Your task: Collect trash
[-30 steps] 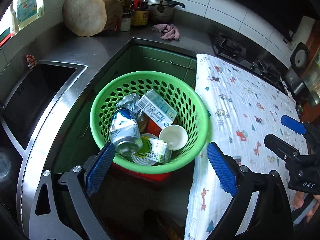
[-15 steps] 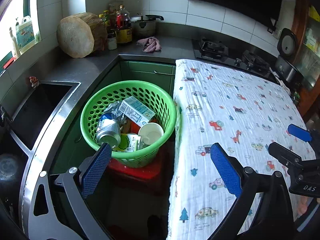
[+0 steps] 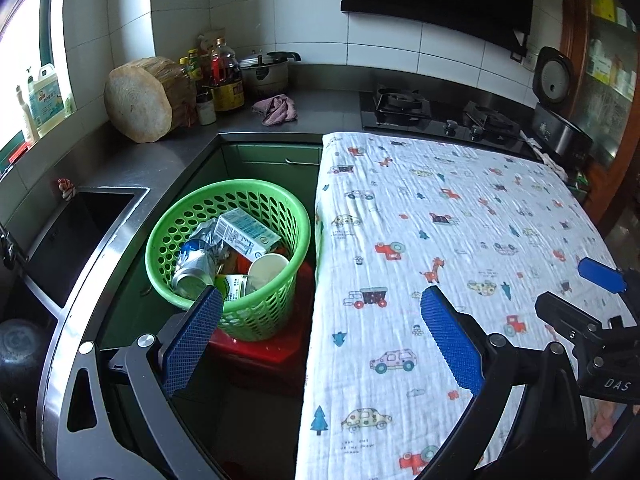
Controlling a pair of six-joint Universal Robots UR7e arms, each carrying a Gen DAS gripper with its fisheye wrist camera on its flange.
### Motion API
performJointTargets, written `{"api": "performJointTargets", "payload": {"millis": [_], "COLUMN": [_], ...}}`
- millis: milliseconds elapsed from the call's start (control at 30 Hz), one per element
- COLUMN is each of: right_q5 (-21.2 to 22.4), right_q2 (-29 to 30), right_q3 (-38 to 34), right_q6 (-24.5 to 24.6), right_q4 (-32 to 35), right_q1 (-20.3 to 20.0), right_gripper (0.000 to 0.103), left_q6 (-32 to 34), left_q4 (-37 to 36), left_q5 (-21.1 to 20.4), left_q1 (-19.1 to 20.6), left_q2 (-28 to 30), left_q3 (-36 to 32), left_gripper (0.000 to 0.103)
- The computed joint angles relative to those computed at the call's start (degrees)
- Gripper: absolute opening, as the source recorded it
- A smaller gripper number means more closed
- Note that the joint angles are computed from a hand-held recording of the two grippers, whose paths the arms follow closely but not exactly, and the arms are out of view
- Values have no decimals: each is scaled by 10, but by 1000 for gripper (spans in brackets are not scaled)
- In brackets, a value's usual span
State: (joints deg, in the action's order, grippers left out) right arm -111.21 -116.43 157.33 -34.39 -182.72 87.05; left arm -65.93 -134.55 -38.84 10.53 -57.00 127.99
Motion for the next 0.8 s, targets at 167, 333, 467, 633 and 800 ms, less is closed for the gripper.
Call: {"api": "performJointTargets", "payload": {"millis": [167, 333, 467, 633, 800], "right_q5": [5, 3, 10, 11, 10], "right_q2": [-27, -38, -45, -46, -43], "right_q3": [6, 5, 5, 4, 2], "right_q6": [1, 2, 2, 3, 3], "right_q4": [15, 21, 28, 28, 23], "right_q1": [-7, -2, -7, -7, -7], "right_gripper": [93, 93, 93, 93, 94], "left_q6": [-12, -24, -31, -38, -40], "left_q4": [6, 40, 65, 81, 81], "left_q5": [6, 13, 19, 21, 16], "left_q1": [-9, -15, -18, -20, -20], "left_q2": [7, 13, 14, 14, 11], "left_q3": [1, -8, -15, -19, -16], "left_gripper": [98, 98, 98, 98, 98]}}
